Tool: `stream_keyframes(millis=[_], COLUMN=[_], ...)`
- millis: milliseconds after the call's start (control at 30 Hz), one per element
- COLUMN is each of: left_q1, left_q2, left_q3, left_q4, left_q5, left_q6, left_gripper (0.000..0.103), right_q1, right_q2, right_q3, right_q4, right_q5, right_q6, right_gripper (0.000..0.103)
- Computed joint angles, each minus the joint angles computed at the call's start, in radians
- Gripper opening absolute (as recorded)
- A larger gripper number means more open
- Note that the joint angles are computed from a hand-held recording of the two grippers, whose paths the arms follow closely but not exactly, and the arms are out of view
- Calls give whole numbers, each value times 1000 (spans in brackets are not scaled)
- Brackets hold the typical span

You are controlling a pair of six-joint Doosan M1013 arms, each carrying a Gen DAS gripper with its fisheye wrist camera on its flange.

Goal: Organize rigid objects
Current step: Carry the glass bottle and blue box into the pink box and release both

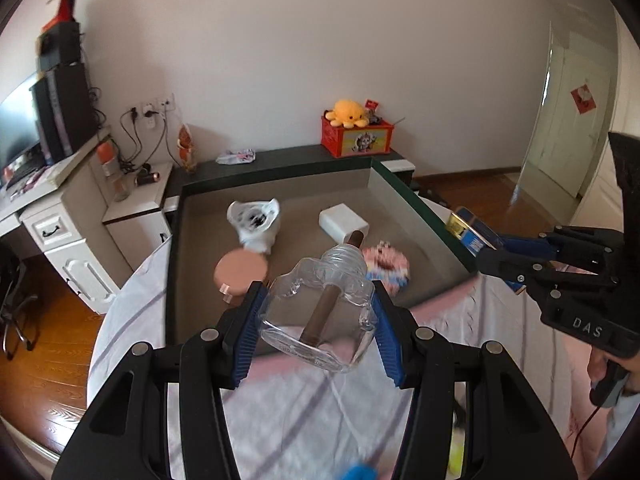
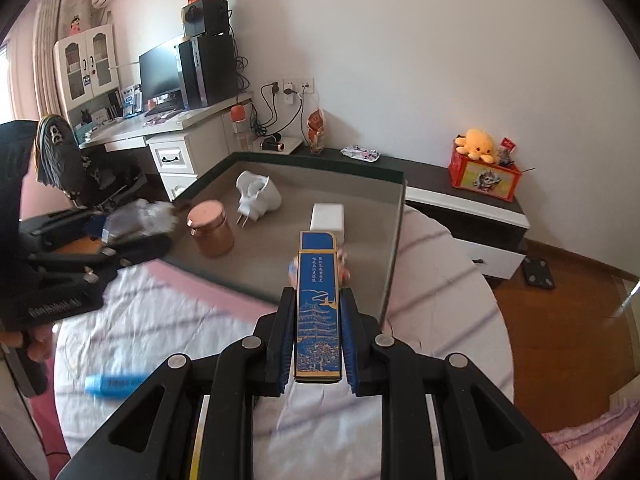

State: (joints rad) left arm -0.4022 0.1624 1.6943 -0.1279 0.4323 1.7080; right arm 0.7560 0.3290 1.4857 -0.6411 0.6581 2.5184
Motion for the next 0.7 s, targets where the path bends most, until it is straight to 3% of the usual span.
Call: stream_keyframes(millis=[333, 633, 700], left_q1=[-21, -28, -25], left_q2=[163, 208, 208], left_q3=[-179, -207, -206], left_q4=[96, 203, 197], left_q5=[119, 157, 154], left_q6=[-82, -169, -174], left_gripper=[52, 53, 60], right_q1=[-81, -106, -104], right_q2=[114, 172, 180], right_q3=[-131, -185, -196], right_q4=[147, 200, 196], right_q5=[39, 79, 90], right_q6=[-174, -248, -257], right_gripper=[21, 21, 21])
